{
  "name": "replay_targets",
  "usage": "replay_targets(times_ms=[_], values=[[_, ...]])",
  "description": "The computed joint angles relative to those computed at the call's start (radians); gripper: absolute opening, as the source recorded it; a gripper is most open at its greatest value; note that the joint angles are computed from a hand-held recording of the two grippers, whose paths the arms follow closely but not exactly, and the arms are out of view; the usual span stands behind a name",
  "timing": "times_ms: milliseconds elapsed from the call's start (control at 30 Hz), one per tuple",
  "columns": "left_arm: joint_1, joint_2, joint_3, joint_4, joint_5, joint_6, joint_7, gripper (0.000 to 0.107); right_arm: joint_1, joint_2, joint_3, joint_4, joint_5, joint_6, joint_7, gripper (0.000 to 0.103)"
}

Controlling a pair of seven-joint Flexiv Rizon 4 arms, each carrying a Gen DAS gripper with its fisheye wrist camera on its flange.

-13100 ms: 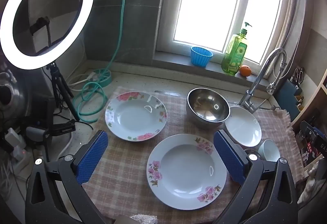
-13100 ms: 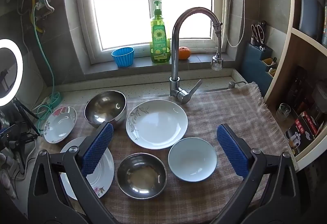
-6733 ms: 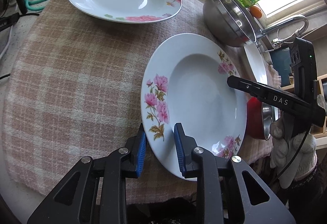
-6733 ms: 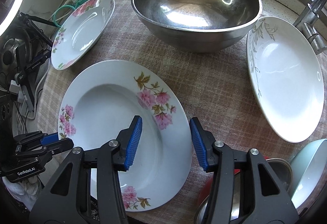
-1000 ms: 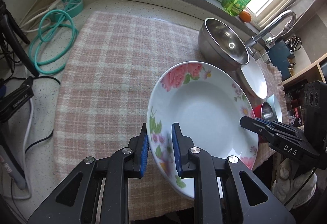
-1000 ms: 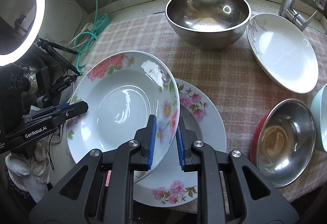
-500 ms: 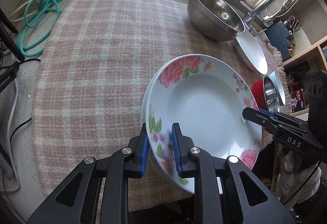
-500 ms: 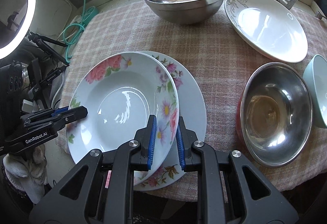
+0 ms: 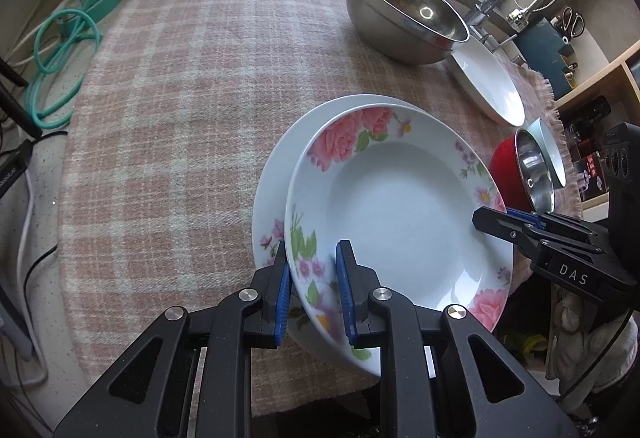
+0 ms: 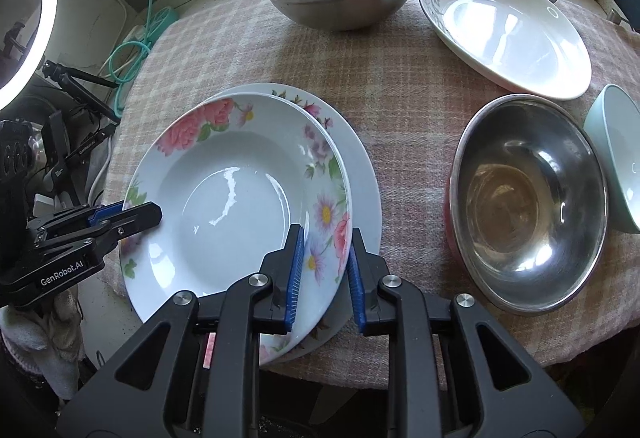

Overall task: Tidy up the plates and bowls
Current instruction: 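Lower the pink-rose plate onto the flowered plate and open both grippers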

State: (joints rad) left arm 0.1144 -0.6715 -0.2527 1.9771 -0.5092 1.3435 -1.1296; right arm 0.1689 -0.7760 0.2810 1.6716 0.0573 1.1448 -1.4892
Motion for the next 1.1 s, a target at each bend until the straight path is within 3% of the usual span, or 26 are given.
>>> replay_targets(times_ms=[133, 300, 400, 767, 967, 1100], values=[[-0.019, -0.007, 0.020, -0.018, 0.015, -0.011, -0.014, 0.020, 0.009, 0.004, -0.009, 0.008, -0.006, 0.007, 0.007, 0.025], [-0.039, -0.012, 0.041, -0.031, 0.037, -0.016, -0.032, 0.019, 0.036, 0.007, -0.029, 0.023, -0.036, 0.031, 0.016, 0.038], [-0.046, -0.012, 0.052, -0.035, 0.050, -0.016, -0.041, 0.020, 0.050, 0.009, -0.043, 0.033, -0.062, 0.041, 0.024, 0.041], [-0.092, -0.019, 0.117, -0.066, 0.130, -0.025, -0.082, 0.021, 0.115, 0.018, -0.117, 0.075, -0.185, 0.078, 0.087, 0.042], [-0.083, -0.020, 0.111, -0.068, 0.140, -0.027, -0.086, 0.021, 0.104, 0.014, -0.109, 0.075, -0.203, 0.087, 0.101, 0.042], [-0.114, -0.021, 0.146, -0.079, 0.168, -0.028, -0.114, 0.022, 0.093, 0.014, -0.096, 0.077, -0.202, 0.092, 0.103, 0.043]])
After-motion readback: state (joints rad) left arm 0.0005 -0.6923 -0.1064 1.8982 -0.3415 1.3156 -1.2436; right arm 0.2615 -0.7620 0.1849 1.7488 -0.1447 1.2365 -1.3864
